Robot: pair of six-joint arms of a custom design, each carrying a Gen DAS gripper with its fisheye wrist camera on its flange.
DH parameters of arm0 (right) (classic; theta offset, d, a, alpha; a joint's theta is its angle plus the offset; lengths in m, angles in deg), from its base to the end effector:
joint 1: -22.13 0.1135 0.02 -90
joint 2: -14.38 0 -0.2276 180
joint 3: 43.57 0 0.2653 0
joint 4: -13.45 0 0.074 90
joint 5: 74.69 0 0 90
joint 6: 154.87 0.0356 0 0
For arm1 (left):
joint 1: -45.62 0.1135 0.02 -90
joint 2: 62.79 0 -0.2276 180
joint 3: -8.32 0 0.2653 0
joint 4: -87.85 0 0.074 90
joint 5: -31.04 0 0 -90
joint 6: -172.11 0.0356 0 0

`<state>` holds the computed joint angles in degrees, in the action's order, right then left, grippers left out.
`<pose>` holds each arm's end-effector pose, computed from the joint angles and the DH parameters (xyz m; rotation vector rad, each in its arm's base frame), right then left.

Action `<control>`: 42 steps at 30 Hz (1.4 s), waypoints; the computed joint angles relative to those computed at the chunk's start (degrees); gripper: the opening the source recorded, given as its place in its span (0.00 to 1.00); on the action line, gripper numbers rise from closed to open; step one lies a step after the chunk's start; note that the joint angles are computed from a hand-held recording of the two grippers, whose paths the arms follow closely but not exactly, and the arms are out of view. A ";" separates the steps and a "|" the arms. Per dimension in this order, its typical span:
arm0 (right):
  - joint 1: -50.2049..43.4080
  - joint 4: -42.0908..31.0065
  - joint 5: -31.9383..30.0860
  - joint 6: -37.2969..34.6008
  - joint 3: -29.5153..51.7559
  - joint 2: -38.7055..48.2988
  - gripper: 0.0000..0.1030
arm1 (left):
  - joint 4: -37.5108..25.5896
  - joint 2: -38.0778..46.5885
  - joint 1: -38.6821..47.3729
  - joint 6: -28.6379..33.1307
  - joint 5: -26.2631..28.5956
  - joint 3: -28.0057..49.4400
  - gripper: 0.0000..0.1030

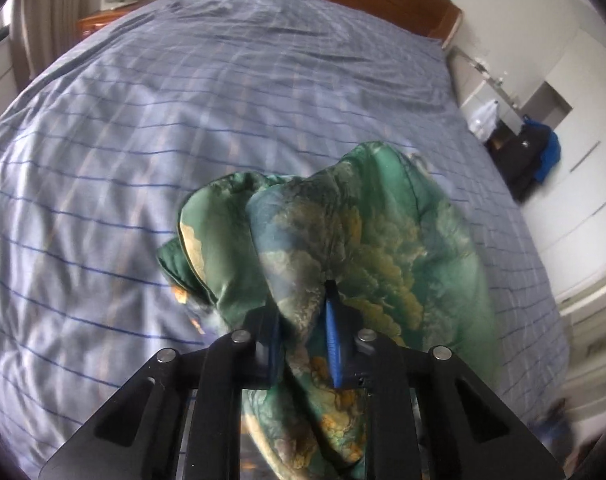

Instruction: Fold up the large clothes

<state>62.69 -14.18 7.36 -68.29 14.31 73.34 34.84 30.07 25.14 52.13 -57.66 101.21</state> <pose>0.1972 0.1752 0.2510 -0.8705 1.9238 0.5370 0.3394 -0.1276 0.2535 -0.2006 2.5312 -0.3884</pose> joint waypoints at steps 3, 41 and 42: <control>-12.47 -4.53 -8.01 2.18 3.72 -1.48 0.75 | 1.22 0.07 2.81 0.31 -1.08 -2.64 0.17; -37.25 -25.26 -19.32 -0.48 2.83 -1.76 1.00 | -0.12 -28.21 -1.33 -9.71 -6.53 -21.52 0.93; -38.32 -25.89 -19.53 -1.51 2.20 -2.33 1.00 | -1.61 -28.55 -2.73 -9.25 -8.00 -20.59 0.93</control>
<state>24.37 -40.07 -12.16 -69.79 16.50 71.01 33.24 1.52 22.41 42.87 -65.66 80.62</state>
